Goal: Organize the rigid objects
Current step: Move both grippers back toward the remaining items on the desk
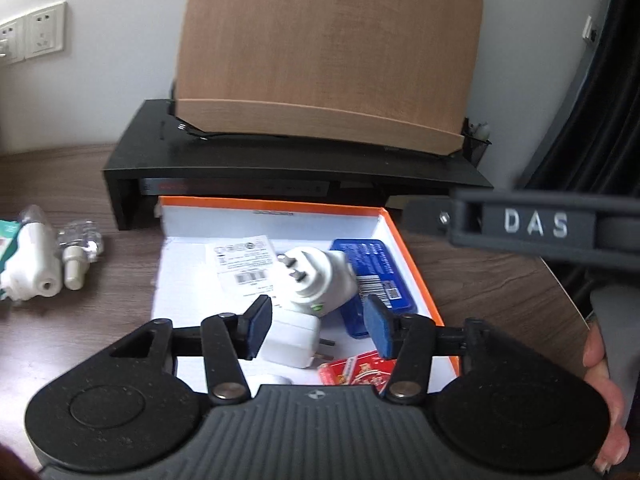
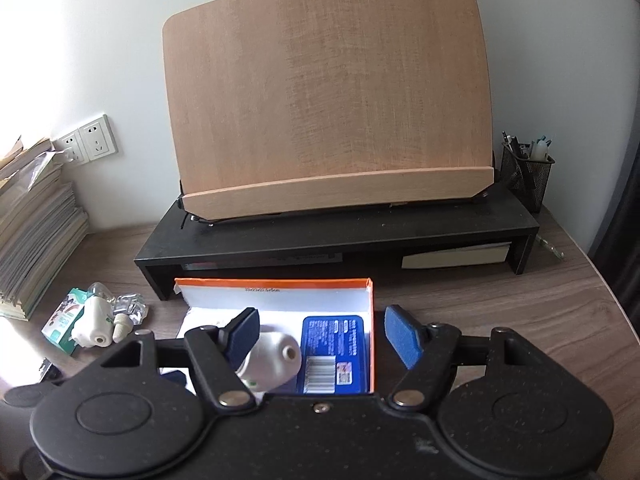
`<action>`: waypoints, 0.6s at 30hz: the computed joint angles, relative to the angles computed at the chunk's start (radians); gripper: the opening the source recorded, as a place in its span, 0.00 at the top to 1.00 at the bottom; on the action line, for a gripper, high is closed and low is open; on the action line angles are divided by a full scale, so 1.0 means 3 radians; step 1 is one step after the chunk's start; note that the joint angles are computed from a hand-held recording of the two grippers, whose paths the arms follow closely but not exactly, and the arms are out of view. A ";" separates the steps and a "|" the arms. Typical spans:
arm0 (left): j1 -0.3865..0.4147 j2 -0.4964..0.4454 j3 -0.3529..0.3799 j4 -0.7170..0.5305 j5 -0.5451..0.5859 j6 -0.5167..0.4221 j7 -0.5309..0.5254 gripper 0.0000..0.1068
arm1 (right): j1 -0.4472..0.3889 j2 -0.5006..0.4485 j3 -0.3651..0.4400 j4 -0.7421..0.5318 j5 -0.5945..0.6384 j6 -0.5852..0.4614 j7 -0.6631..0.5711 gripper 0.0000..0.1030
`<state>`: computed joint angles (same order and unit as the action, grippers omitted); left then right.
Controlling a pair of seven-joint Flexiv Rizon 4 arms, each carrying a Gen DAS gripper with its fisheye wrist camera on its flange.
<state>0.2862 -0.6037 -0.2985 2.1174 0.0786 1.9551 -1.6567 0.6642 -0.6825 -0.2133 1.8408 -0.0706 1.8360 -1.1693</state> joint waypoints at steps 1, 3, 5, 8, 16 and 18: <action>-0.0020 0.0038 0.0044 0.0037 -0.0024 0.0017 -0.0016 0.48 | 0.0025 0.0015 -0.0006 0.0028 0.0013 0.0002 0.0004 0.19; -0.0096 0.0105 0.0175 0.0111 -0.0092 0.0070 -0.0056 0.43 | 0.0089 0.0040 -0.0029 0.0087 0.0036 0.0011 0.0001 0.19; -0.0144 0.0172 0.0295 0.0190 -0.0149 0.0092 -0.0094 0.40 | 0.0165 0.0065 -0.0047 0.0142 0.0052 0.0010 -0.0007 0.19; -0.0141 0.0290 0.0405 0.0335 -0.0184 0.0102 -0.0144 0.40 | 0.0275 0.0097 -0.0062 0.0210 0.0074 0.0009 -0.0017 0.19; 0.0034 0.0562 0.0616 0.0686 -0.0130 0.0173 -0.0239 0.37 | 0.0479 0.0131 0.0009 0.0241 0.0025 -0.0030 -0.0030 0.19; 0.0127 0.0618 0.0631 0.0753 -0.0083 0.0187 -0.0262 0.37 | 0.0520 0.0122 0.0027 0.0221 0.0006 -0.0040 -0.0025 0.19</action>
<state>0.3242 -0.4181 -0.1091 2.3432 0.0538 2.0111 -1.7352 0.8201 -0.6458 -0.2052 1.9072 -0.0688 1.8241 -1.1768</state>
